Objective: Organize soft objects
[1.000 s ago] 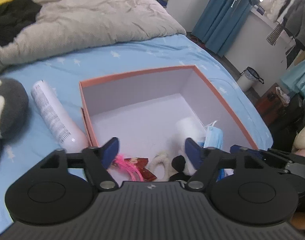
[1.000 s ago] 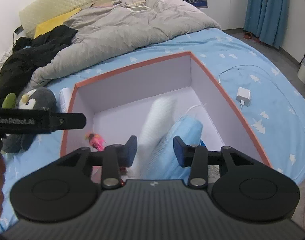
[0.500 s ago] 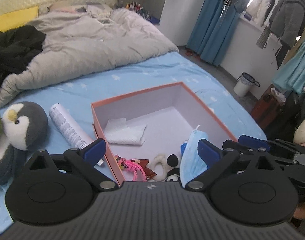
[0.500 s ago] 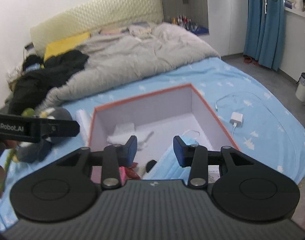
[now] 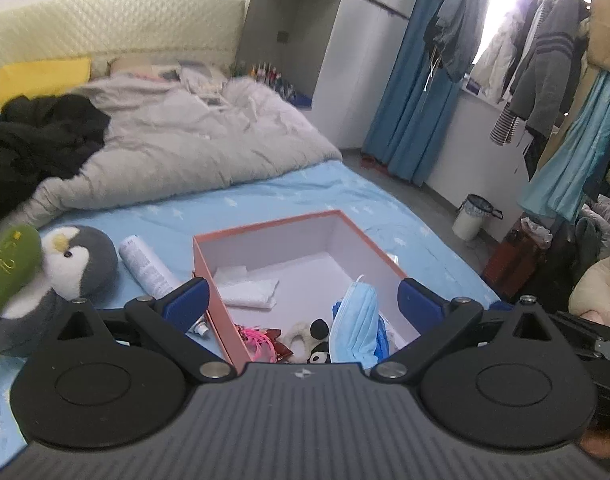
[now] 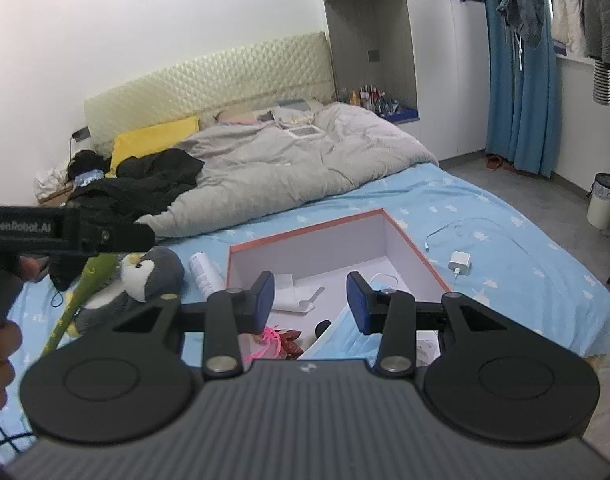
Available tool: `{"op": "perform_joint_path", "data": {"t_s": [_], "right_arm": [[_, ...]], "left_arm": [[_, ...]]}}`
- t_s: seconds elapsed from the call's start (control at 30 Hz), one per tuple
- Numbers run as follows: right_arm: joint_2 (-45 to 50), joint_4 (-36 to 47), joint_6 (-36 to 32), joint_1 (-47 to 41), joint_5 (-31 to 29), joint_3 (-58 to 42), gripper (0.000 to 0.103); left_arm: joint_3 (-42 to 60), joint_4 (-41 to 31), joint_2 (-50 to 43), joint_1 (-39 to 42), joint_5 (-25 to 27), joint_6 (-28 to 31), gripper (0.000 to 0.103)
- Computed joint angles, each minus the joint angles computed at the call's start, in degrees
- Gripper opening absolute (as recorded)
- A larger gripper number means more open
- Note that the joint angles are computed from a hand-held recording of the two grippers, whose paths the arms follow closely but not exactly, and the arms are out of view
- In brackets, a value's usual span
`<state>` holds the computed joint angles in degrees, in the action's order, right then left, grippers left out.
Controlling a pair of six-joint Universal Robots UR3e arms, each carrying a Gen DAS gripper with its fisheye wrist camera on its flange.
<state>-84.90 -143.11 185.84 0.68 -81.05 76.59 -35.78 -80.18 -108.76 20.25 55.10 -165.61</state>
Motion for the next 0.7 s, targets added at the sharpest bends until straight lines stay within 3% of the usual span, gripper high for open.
{"op": "perform_joint_path", "data": {"t_s": [0.2,0.43,0.57,0.7], "right_arm": [[-8.9,-4.0,1.7,-0.5,0.1,11.0,0.043],[-15.5,-5.0,1.4,0.9,-2.0,17.9,0.043],[-18.7,-6.0,2.5,1.2,-2.2,21.5,0.043],[-19.3,-7.8,2.8,3.9,-6.1,23.2,0.043]], "left_arm": [[-16.2,5.1,12.6,2.9,-1.8,2.5,0.102],[-28.6,5.5,22.9,6.1,-3.9,6.0,0.102],[-32.2,2.2,26.4,8.3,-5.6,8.3,0.102],[-34.7,-0.5,28.9,11.2,-7.1,9.4,0.102]]}}
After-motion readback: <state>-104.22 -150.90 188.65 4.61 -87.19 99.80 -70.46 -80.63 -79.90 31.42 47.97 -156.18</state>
